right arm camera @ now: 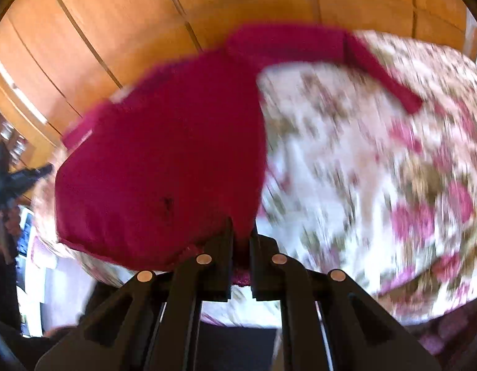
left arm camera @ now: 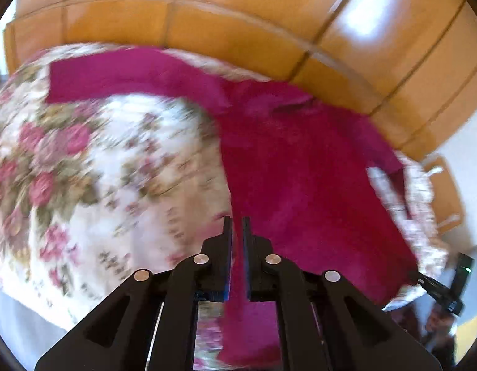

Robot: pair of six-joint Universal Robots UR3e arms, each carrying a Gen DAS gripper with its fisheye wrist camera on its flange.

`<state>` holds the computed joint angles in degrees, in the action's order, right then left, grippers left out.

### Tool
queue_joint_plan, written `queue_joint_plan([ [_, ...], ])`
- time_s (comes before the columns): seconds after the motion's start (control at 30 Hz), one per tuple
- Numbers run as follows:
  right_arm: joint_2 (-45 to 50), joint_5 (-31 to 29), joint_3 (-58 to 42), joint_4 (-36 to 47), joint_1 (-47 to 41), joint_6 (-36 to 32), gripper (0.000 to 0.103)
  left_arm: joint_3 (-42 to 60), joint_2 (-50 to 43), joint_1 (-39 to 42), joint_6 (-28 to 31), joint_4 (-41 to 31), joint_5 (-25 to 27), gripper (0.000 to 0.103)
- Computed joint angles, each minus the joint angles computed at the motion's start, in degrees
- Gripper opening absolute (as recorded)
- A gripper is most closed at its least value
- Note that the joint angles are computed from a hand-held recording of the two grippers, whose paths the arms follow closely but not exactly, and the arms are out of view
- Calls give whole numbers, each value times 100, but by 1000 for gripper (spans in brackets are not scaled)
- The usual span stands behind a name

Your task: Fold small clothes

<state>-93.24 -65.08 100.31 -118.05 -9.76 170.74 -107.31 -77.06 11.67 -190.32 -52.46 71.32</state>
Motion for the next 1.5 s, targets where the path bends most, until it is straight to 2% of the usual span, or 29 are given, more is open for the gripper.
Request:
queue_joint_plan([
  [0.03,17,-122,129,-84,49,11,7,-410,188,219,-31,83,-302,42],
  [0.07,32,-255,262,-167,82,15,7,-869,429,473,-137,188,-649,60],
  [0.13,28,-354,488,-280,85,4,7,-1497,785,696,-198,346,-952,61],
  [0.23,34,-561,726,-500,183,-90,7,-2000,793,235,-378,977,-482,61],
  [0.3,132,-693,744,-569,252,-166,7,-2123,539,-156,-338,1243,-206,34],
  [0.33,142,-725,780,-640,272,-175,6,-2066,332,-500,-334,1323,142,14],
  [0.4,-7,-696,854,-669,229,-196,6,-2215,404,-774,-465,1586,439,8],
  [0.47,-361,-526,847,-419,61,-330,6,-2316,695,-632,-506,1441,319,6],
  [0.5,-530,-449,814,-275,7,-426,6,-2364,864,-541,-482,1322,234,6],
  [0.57,-644,-557,776,-201,66,-526,6,-2317,889,-648,-488,1216,391,6],
  [0.63,-373,-766,735,-210,169,-511,6,-2321,857,-693,-483,1187,499,7],
  [0.7,-25,-835,656,-190,186,-462,12,-2388,1008,-565,-612,1250,453,22],
  [0.73,31,-821,702,-353,161,-496,18,-2495,1276,-403,-698,1316,547,35],
  [0.77,54,-865,664,-418,179,-429,28,-2552,1504,-188,-695,1329,603,49],
  [0.8,77,-900,587,-537,160,-347,38,-2568,1632,8,-660,1312,643,54],
  [0.87,121,-1000,430,-800,196,-191,48,-2473,1725,579,-485,1180,856,57],
  [0.93,373,-1243,144,-1267,461,43,50,-2233,1461,1107,-409,1253,1163,57],
  [0.97,521,-1272,-7,-1387,566,127,55,-2098,1262,1350,-384,1371,1316,57],
  [1.1,1449,-1043,-934,-1747,1268,516,61,-1484,152,2354,-207,2046,1402,57],
  [1.2,2467,-833,-2026,-1603,1995,749,61,-522,-1096,2680,-219,2333,1483,57],
  [1.3,3455,-784,-3175,-1358,2554,821,61,402,-2042,2852,-253,2199,1360,57],
  [1.37,3967,-788,-3825,-1173,2798,818,61,919,-2561,2921,-226,2152,1187,57],
  [1.5,4702,-883,-4769,-961,3041,816,63,2139,-3679,2776,-258,1897,1308,57],
])
